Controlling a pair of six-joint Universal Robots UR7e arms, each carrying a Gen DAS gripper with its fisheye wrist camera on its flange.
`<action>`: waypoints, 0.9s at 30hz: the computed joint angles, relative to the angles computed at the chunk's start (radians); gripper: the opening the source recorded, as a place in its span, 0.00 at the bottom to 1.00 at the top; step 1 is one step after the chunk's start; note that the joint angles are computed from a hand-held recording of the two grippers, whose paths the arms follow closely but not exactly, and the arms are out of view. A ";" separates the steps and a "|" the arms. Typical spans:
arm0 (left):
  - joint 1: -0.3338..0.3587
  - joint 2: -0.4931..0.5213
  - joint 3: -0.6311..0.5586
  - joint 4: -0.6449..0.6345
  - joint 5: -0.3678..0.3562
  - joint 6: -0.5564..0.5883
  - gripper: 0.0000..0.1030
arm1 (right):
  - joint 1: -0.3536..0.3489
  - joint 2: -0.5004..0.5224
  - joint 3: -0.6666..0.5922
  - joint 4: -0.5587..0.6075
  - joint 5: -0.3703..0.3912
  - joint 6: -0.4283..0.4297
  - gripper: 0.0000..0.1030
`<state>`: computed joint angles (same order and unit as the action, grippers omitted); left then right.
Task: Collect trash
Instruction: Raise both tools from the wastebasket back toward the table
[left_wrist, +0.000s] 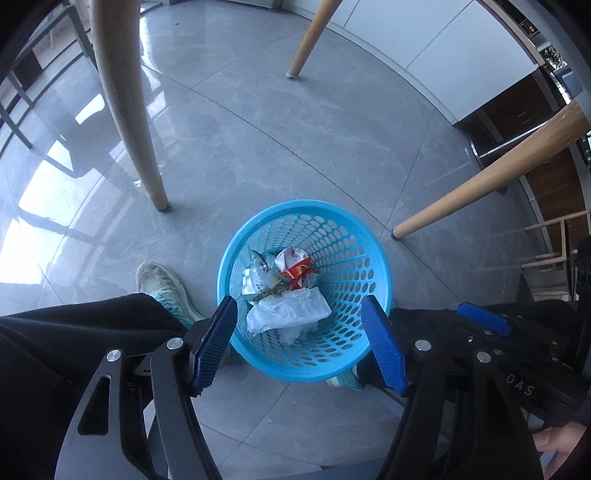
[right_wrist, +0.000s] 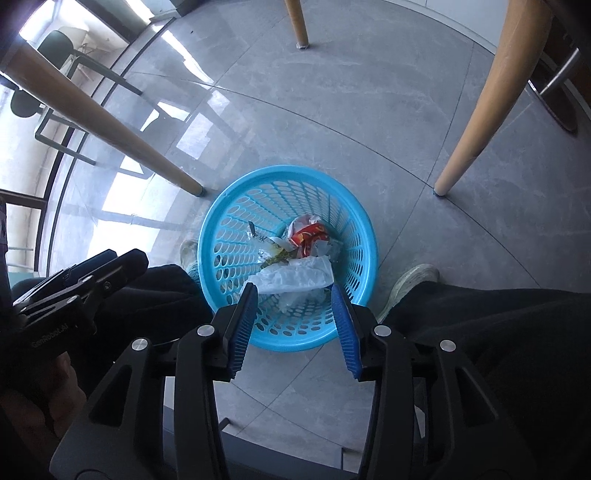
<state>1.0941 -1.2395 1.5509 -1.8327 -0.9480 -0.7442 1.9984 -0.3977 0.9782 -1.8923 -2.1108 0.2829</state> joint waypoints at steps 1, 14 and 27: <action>-0.003 -0.001 -0.002 0.010 0.005 -0.005 0.68 | 0.002 -0.005 0.002 0.002 0.006 0.002 0.39; -0.100 -0.087 0.043 0.109 0.073 -0.023 0.79 | 0.065 -0.121 0.134 -0.090 0.032 -0.084 0.63; -0.199 -0.170 0.087 0.165 0.125 -0.013 0.85 | 0.125 -0.239 0.253 -0.171 -0.001 -0.158 0.75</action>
<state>0.8951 -1.4099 1.6378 -1.6678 -0.8228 -0.7569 2.1238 -0.6362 1.2313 -2.0633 -2.1117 0.1245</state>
